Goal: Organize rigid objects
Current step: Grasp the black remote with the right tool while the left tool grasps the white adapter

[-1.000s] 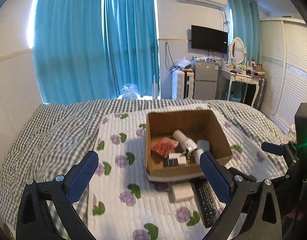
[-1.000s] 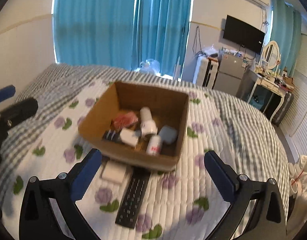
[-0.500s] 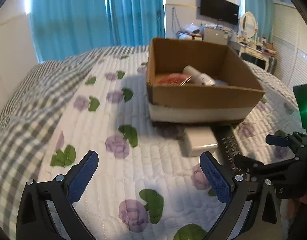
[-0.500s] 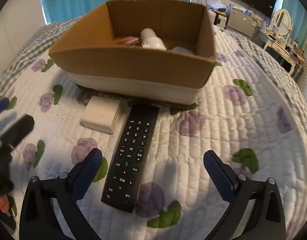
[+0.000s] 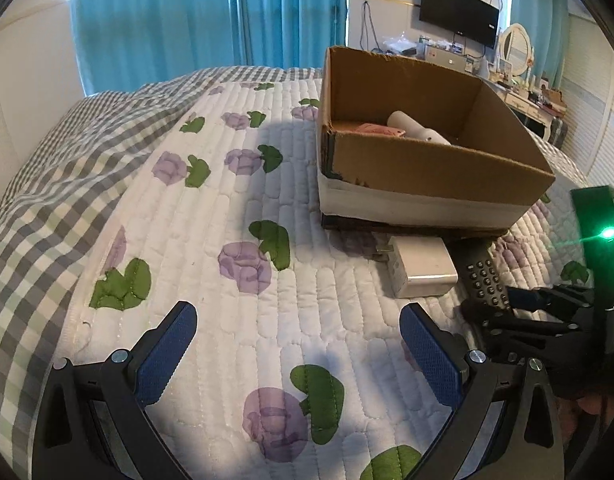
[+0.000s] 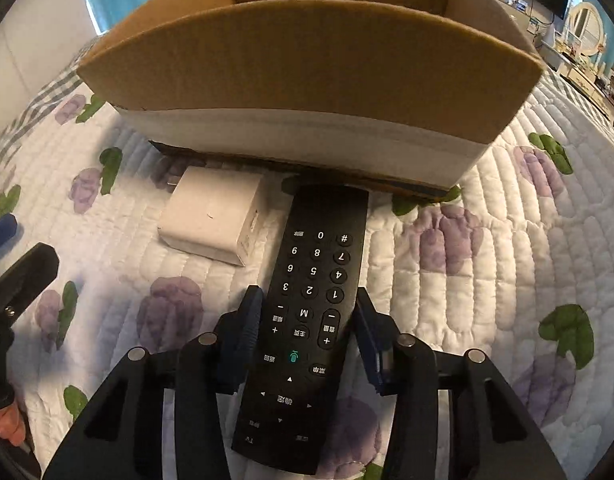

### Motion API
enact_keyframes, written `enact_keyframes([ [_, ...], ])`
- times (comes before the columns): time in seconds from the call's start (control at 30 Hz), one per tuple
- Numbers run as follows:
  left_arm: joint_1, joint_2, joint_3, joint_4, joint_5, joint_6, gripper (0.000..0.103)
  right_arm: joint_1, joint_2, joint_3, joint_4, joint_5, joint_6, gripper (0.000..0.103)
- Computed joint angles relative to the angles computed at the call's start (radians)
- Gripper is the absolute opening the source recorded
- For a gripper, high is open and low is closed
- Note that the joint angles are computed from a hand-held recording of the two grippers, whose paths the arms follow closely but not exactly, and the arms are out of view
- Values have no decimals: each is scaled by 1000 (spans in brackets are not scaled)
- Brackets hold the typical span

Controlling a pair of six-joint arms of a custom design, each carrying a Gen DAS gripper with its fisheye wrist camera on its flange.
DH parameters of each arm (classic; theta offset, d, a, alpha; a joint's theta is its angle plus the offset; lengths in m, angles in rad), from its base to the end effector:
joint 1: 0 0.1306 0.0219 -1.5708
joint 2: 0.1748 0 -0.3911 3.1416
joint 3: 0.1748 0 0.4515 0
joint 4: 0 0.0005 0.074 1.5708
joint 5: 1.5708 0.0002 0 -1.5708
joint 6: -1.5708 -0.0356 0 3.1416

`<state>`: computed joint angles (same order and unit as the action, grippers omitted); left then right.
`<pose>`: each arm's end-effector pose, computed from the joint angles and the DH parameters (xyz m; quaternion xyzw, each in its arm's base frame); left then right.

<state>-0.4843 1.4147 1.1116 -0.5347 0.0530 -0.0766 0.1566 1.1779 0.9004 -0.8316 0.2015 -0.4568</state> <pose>0.4708 -0.2504 0.3053 0.2674 0.8942 -0.0968 0.3458 0.4159 0.0579 0.2912 0.1676 0.9542 -0.0246 0.2466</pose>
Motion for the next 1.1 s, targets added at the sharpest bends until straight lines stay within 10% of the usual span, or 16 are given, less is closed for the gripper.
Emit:
enact_keyframes([
  [0.43,-80,23,58,-88,-67,-22,103,-25,-191,-103,1,22,-90,41],
  [0.8,-143,160,167,-112,-62,28,102,-80,-141,-36,-38,47,-81,41],
  [1.1,-140,213,205,-155,13,41,54,-83,-120,-20,-64,54,-76,41],
])
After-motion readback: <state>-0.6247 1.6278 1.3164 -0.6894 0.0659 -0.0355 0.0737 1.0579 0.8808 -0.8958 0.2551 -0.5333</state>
